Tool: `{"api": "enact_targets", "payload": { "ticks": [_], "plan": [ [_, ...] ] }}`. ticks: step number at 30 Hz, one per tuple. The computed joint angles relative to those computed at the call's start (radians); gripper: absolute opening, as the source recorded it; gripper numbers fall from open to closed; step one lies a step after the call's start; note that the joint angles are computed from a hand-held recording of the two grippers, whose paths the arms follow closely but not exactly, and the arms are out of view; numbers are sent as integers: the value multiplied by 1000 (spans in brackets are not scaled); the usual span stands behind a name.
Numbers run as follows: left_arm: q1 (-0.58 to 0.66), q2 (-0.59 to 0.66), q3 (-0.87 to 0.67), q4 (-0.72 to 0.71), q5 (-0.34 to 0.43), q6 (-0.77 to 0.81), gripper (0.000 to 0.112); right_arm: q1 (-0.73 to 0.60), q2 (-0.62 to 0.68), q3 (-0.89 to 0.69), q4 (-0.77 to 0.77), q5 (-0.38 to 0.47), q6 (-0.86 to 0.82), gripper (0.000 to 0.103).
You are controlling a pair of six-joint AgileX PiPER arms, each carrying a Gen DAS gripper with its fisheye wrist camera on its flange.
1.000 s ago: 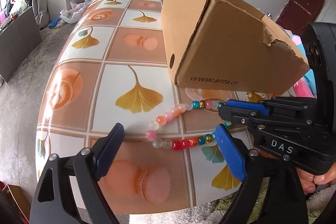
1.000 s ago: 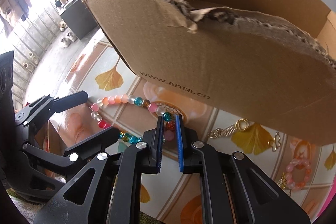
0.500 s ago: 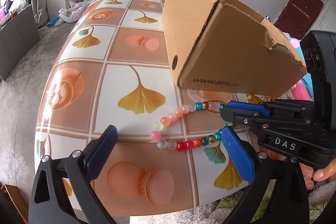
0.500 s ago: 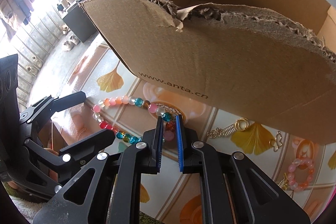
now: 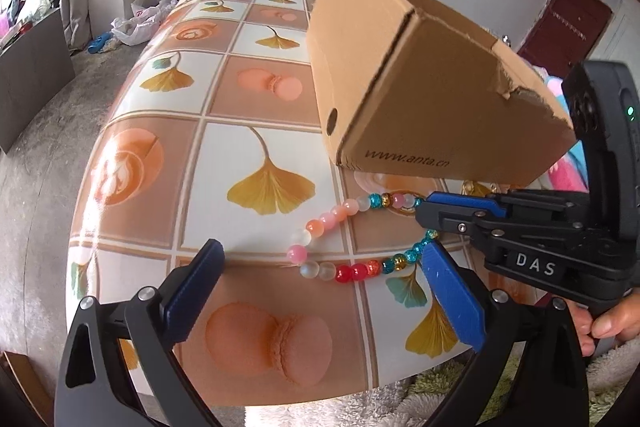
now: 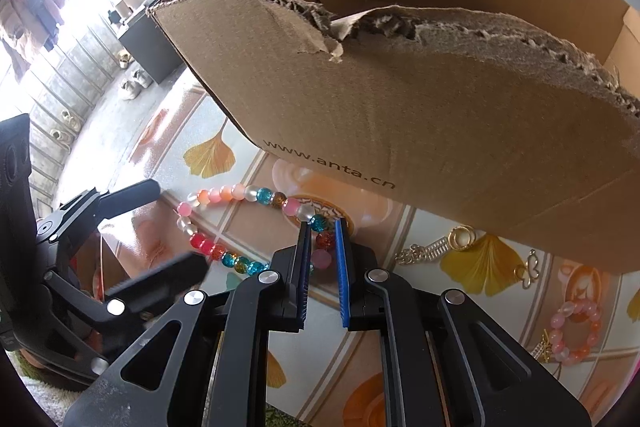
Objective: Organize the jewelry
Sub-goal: 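Carry the bead bracelet into the box with both tools and release it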
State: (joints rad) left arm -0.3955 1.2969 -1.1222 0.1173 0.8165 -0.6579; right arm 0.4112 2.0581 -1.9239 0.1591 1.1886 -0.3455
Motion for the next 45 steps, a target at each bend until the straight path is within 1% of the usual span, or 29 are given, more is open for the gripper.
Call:
{"api": "enact_targets", "payload": {
  "ticks": [2,3,5,6,8,9,10,12,16,18,19,22,24,25,29,31,35,41,45],
  "plan": [
    [-10,-14,-1,34,18,-37,88,0,-2,2,0,-1,4,10],
    [-13,-17,-2,43,25,-46,86,0,-4,3,-1,-1,5,10],
    [-24,-33,2,59,31,-67,74,1,-8,10,-3,-7,7,10],
    [-25,-36,2,56,33,-68,71,3,-11,16,-5,-11,8,10],
    [-23,-43,6,28,28,-53,62,6,-20,32,-10,-24,8,10],
    [-22,-42,7,19,26,-48,60,8,-26,41,-11,-31,8,10],
    [-18,-38,6,7,26,-40,54,9,-30,48,-12,-36,8,10],
    [-9,-30,6,-14,21,-30,50,11,-39,62,-14,-45,9,10],
    [14,-6,-3,-27,25,-50,37,9,-43,68,-8,-43,6,10],
    [13,16,-28,-3,50,-66,31,7,-43,66,-1,-39,6,10],
    [1,33,-49,32,78,-87,26,4,-42,66,2,-40,4,10],
    [-38,74,-98,105,143,-123,21,2,-45,71,2,-47,0,10],
    [-66,93,-116,149,169,-137,16,5,-51,82,-1,-59,-4,10],
    [-71,95,-116,152,166,-135,11,4,-53,84,0,-61,-4,8],
    [-117,107,-123,213,177,-154,9,-25,-46,79,63,-45,-12,7],
    [-119,96,-119,216,163,-150,9,-28,-55,87,61,-53,-9,7],
    [-124,67,-127,234,165,-154,9,-30,-86,103,73,-62,-17,7],
    [-151,14,-182,277,204,-145,9,-26,-145,111,106,-48,-44,7],
    [-157,-14,-281,280,239,-88,9,-27,-181,62,143,-5,-59,7]
  ]
}}
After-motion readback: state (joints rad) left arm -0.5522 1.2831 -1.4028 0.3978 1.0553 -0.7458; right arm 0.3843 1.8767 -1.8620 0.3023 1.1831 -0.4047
